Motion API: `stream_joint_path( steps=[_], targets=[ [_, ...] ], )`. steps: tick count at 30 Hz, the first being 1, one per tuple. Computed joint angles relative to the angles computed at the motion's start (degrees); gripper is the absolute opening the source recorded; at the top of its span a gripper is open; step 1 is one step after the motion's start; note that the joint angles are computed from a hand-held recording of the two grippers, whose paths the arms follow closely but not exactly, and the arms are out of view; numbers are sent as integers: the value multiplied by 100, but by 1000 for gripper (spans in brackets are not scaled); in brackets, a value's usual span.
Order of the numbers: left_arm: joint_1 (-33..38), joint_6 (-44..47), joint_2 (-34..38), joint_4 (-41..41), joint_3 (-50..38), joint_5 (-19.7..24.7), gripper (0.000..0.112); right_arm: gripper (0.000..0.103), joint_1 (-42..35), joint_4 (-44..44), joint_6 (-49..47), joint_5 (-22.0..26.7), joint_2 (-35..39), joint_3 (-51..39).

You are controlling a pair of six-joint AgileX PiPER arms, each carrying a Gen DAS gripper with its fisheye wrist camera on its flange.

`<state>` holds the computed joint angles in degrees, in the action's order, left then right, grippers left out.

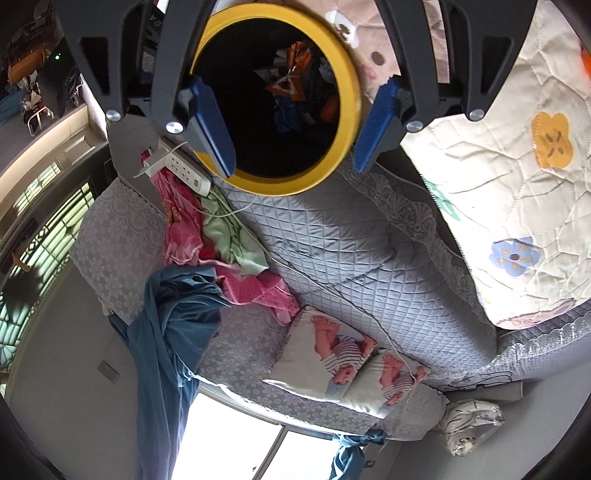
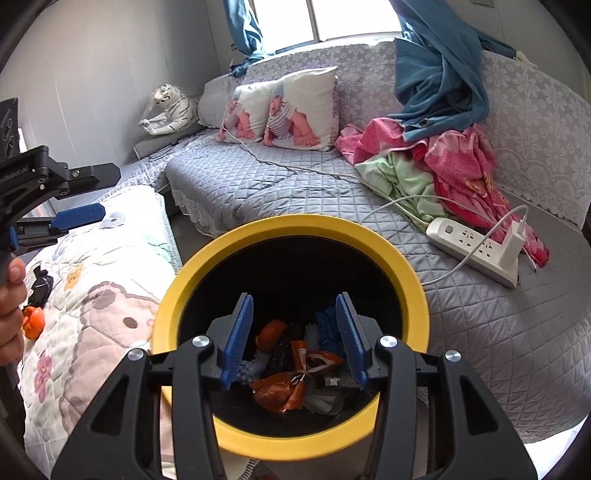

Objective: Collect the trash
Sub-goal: 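Move both grippers back over the black bags and orange peel on the bed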

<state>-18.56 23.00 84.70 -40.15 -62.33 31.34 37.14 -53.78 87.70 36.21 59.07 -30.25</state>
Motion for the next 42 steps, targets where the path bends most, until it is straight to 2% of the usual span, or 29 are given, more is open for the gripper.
stream_joint_path(
  steps=[6, 11, 18, 24, 28, 33, 38, 42],
  targets=[
    [716, 426, -278, -197, 201, 208, 66, 45, 624, -227, 218, 210, 92, -210],
    [1546, 979, -459, -311, 280, 522, 70, 47, 1129, -455, 455, 143, 375, -511],
    [2970, 1759, -493, -230, 192, 930, 80, 54, 1768, -939, 645, -567, 1270, -1232],
    [4317, 2610, -45, -425, -217, 1537, 89, 66, 2082, -970, 343, -1584, 2406, -2146],
    [4996, 2992, 329, -529, -468, 1684, 91, 74, 2305, -30, -740, -2056, 3248, -3019],
    [5438, 3117, 782, -517, -794, 1783, 91, 79, 2555, 1546, -2550, -1977, 4068, -4113],
    [5590, 3289, 1094, -427, -938, 1750, 91, 79, 2523, 2772, -3842, -1750, 4611, -4917],
    [5671, 3361, 1296, -506, -1020, 1841, 91, 81, 2488, 3343, -4453, -1488, 4946, -5429]
  ],
)
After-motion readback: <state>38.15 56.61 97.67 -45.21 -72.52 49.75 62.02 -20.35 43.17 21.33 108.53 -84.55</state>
